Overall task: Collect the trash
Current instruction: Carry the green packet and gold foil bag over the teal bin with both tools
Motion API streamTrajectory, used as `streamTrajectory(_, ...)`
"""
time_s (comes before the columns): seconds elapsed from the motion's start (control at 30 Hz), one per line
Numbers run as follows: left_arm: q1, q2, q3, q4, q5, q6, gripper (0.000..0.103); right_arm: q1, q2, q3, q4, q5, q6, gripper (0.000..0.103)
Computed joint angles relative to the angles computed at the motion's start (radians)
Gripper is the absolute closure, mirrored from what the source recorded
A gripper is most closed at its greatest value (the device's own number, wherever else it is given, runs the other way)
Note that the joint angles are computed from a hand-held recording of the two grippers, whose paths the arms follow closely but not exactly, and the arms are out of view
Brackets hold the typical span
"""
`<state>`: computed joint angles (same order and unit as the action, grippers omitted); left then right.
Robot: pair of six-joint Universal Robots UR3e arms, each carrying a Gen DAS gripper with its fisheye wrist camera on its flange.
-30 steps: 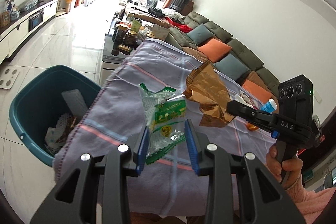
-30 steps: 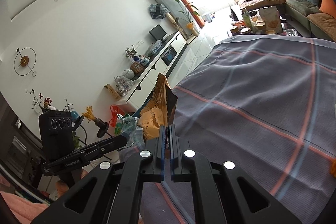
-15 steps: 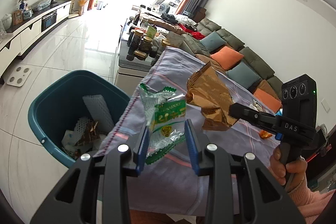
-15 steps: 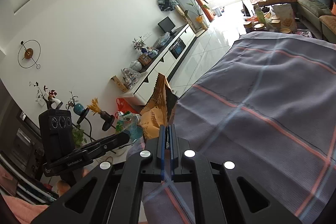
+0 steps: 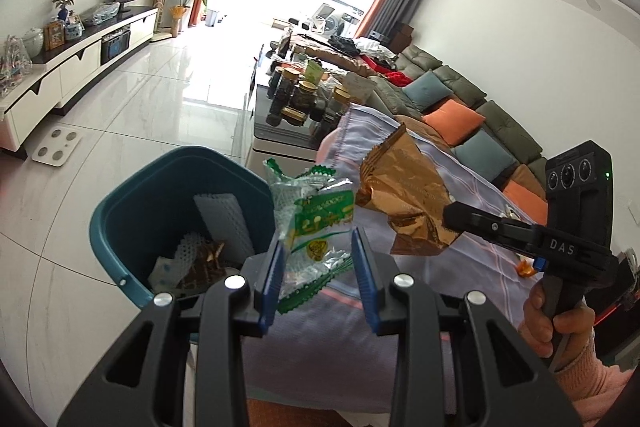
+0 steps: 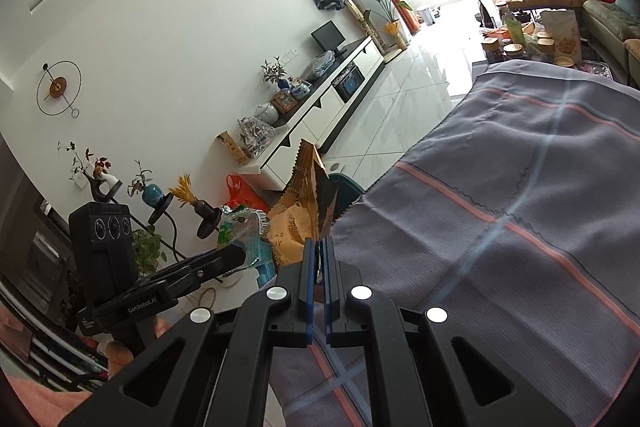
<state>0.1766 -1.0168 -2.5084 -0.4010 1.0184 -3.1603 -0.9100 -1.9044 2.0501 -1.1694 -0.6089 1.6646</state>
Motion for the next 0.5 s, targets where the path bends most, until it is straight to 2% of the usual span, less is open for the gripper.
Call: streamTrajectory(0.5, 0.060, -0.023, -0.019, 0.018, 0.012, 0.015, 0.069, 0.174, 0.055, 0.031, -0.292, 0.037, 0.239, 0.099)
